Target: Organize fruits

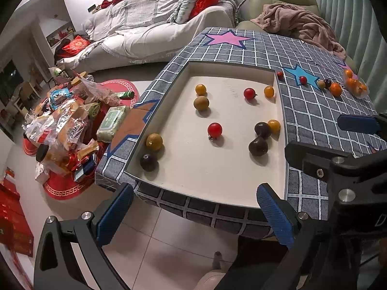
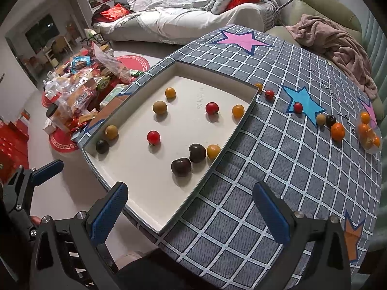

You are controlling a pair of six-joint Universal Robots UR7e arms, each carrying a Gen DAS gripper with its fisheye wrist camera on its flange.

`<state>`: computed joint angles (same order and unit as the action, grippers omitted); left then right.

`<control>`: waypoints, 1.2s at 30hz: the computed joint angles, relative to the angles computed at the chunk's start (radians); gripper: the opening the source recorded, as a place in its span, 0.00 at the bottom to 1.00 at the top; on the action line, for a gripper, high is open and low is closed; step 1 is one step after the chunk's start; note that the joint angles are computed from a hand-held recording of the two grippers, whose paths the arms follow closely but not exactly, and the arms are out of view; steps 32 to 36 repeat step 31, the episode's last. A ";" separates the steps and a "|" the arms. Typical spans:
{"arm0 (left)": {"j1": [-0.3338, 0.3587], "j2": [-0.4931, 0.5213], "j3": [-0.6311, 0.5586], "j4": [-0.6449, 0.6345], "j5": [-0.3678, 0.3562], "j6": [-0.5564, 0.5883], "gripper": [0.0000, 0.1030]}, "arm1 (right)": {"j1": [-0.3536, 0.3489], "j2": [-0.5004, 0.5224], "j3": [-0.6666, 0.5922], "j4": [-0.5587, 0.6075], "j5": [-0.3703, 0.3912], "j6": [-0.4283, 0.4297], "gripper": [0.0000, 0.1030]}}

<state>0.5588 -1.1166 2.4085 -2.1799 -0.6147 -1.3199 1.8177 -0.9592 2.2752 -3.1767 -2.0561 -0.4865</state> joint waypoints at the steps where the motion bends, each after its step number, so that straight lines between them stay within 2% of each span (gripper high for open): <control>1: 0.001 0.002 -0.002 -0.001 -0.001 0.002 0.99 | 0.001 0.002 0.001 -0.005 -0.004 -0.004 1.00; 11: 0.000 0.017 -0.011 -0.017 -0.010 0.017 0.99 | 0.005 0.004 0.004 -0.023 -0.042 -0.024 1.00; 16: 0.013 0.028 -0.022 -0.039 -0.039 0.061 0.99 | 0.009 0.021 -0.006 -0.011 -0.120 -0.039 1.00; 19: 0.024 0.039 -0.025 -0.068 -0.064 0.086 0.99 | 0.003 0.024 -0.007 0.001 -0.142 -0.043 1.00; 31: 0.051 0.077 -0.024 -0.140 -0.130 0.109 0.99 | -0.014 0.029 -0.004 0.013 -0.147 -0.051 1.00; 36: 0.051 0.077 -0.024 -0.140 -0.130 0.109 0.99 | -0.014 0.029 -0.004 0.013 -0.147 -0.051 1.00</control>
